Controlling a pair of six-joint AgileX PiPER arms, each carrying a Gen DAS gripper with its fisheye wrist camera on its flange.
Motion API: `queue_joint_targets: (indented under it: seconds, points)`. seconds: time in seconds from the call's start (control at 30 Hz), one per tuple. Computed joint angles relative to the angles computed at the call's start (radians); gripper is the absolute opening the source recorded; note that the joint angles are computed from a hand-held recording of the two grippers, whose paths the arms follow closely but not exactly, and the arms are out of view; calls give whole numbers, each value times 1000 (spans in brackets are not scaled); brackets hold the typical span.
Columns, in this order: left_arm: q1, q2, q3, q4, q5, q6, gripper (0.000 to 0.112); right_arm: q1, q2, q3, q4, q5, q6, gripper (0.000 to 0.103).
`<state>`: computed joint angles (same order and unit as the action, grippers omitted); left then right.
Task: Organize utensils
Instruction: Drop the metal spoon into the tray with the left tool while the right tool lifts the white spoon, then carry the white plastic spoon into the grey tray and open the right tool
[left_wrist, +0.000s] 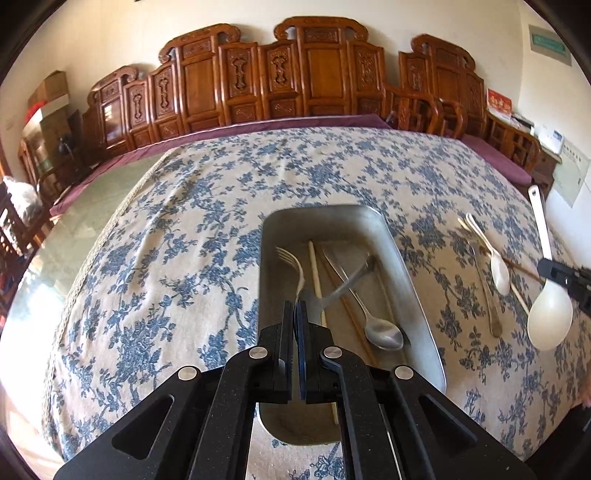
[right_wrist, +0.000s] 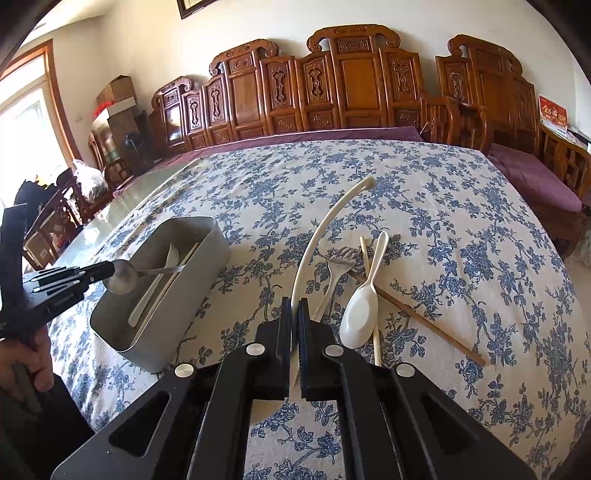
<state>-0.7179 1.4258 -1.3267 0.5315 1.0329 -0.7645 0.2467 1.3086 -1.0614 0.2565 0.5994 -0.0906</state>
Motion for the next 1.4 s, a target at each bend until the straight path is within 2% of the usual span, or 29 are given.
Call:
queue_joint_targets:
  seconds: [0.2,0.53,0.73,1.03,1.4]
  points:
    - [-11,20,-10,-79,18,83,3,10,4,2,-15,-3,10,4]
    - [10,14,-14,-157,-8,144,5,47,-2,-13,-35,9,45,4]
    - [62,-21,-17,-184,-29,174,13,124,19,-87,-83,35,100,4]
    - [158,-80,-6,-220,-44,228,18,262,152,-271,-132,65,168,4]
    - [236,-114,3,-253,-54,279,20,339,415,-505,-39,83,148,4]
